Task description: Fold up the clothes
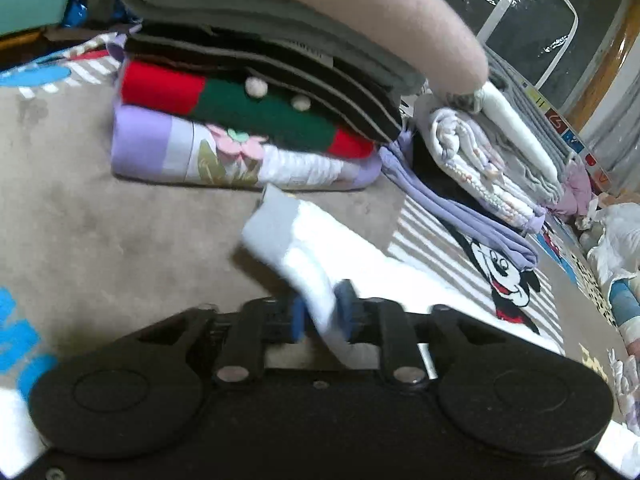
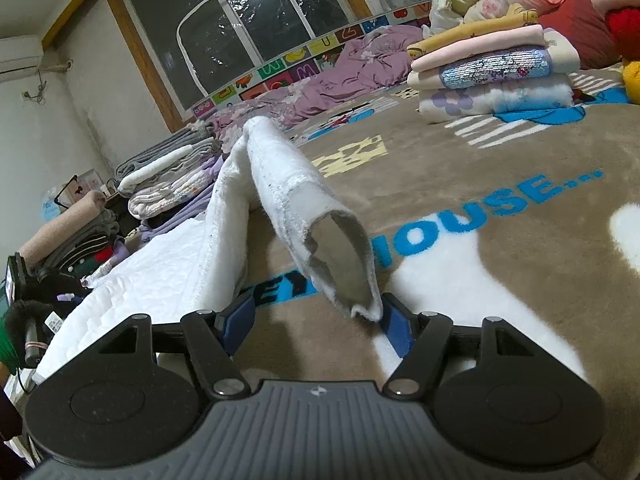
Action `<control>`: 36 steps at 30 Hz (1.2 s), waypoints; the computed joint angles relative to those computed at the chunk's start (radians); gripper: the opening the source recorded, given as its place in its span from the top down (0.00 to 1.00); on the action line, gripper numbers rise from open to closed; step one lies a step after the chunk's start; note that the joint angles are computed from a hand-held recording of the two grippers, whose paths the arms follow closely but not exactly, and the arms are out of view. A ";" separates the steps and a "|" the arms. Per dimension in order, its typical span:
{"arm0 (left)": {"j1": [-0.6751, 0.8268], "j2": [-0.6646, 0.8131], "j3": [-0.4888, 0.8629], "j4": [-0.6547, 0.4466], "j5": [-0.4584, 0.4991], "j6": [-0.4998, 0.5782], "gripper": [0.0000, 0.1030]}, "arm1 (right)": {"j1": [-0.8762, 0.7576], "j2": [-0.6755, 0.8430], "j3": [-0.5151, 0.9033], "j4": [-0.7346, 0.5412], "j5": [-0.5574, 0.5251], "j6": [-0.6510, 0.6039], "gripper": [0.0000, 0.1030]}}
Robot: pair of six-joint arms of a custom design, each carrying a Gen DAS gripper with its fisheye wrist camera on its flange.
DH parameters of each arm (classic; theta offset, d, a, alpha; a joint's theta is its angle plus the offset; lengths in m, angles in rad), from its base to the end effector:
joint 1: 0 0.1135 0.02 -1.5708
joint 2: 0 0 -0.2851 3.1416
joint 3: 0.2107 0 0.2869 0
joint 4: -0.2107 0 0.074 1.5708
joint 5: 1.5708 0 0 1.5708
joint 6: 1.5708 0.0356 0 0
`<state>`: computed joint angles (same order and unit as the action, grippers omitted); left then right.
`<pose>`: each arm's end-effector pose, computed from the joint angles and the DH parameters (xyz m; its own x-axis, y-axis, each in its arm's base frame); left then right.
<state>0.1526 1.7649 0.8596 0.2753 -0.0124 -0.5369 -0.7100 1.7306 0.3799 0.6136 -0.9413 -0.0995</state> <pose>0.3794 0.0588 0.1450 -0.4176 -0.5817 -0.6981 -0.4369 0.8021 -0.4070 0.2125 -0.1447 0.0705 -0.5002 0.3529 -0.7907 -0.1204 0.8760 0.4671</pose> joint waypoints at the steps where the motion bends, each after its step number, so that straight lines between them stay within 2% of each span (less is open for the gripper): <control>1: -0.008 -0.017 -0.011 -0.007 -0.026 0.002 0.53 | -0.002 0.000 0.002 -0.004 -0.003 0.001 0.34; 6: -0.059 -0.108 -0.078 -0.033 -0.138 0.002 0.51 | -0.017 -0.005 0.016 -0.042 -0.025 0.024 0.35; 9: -0.088 -0.220 -0.175 -0.033 -0.142 -0.003 0.50 | -0.026 -0.039 0.013 -0.078 -0.004 0.031 0.41; 14: -0.196 -0.308 -0.238 -0.048 -0.186 -0.034 0.50 | -0.095 -0.103 0.049 -0.298 -0.068 0.070 0.40; 17: -0.250 -0.365 -0.278 -0.072 -0.195 -0.074 0.49 | -0.210 -0.075 0.101 -0.483 -0.232 0.202 0.37; 19: -0.283 -0.386 -0.297 -0.079 -0.208 -0.087 0.49 | -0.263 -0.012 0.120 -0.483 -0.352 0.412 0.33; 20: -0.302 -0.387 -0.303 -0.079 -0.224 -0.085 0.48 | -0.268 0.016 0.099 -0.366 -0.391 0.587 0.32; 21: -0.322 -0.386 -0.307 -0.078 -0.244 -0.081 0.48 | -0.262 0.047 0.064 -0.184 -0.412 0.796 0.32; 22: -0.337 -0.376 -0.308 -0.075 -0.264 -0.073 0.47 | -0.255 0.098 0.020 0.081 -0.422 1.058 0.32; 23: -0.352 -0.363 -0.307 -0.071 -0.284 -0.063 0.47 | -0.238 0.176 -0.024 0.404 -0.404 1.343 0.32; 24: -0.358 -0.349 -0.306 -0.062 -0.298 -0.055 0.47 | -0.215 0.249 -0.049 0.649 -0.369 1.562 0.32; 25: -0.363 -0.335 -0.306 -0.051 -0.310 -0.048 0.47 | -0.192 0.302 -0.063 0.805 -0.327 1.711 0.32; 26: -0.368 -0.321 -0.305 -0.039 -0.322 -0.040 0.47 | -0.169 0.307 -0.073 0.836 -0.284 1.758 0.31; 30: -0.357 -0.288 -0.301 -0.019 -0.319 -0.031 0.47 | -0.088 0.220 -0.077 0.663 -0.136 1.710 0.33; 32: -0.348 -0.283 -0.301 -0.009 -0.308 -0.030 0.47 | -0.052 0.162 -0.060 0.527 -0.080 1.634 0.49; 33: -0.345 -0.281 -0.300 -0.006 -0.303 -0.030 0.47 | -0.035 0.119 -0.046 0.435 -0.052 1.553 0.59; 34: -0.344 -0.278 -0.300 -0.003 -0.299 -0.030 0.47 | -0.021 0.100 -0.034 0.394 -0.024 1.505 0.71; 36: -0.336 -0.271 -0.296 0.002 -0.287 -0.029 0.47 | -0.008 0.071 -0.006 0.314 0.018 1.418 0.78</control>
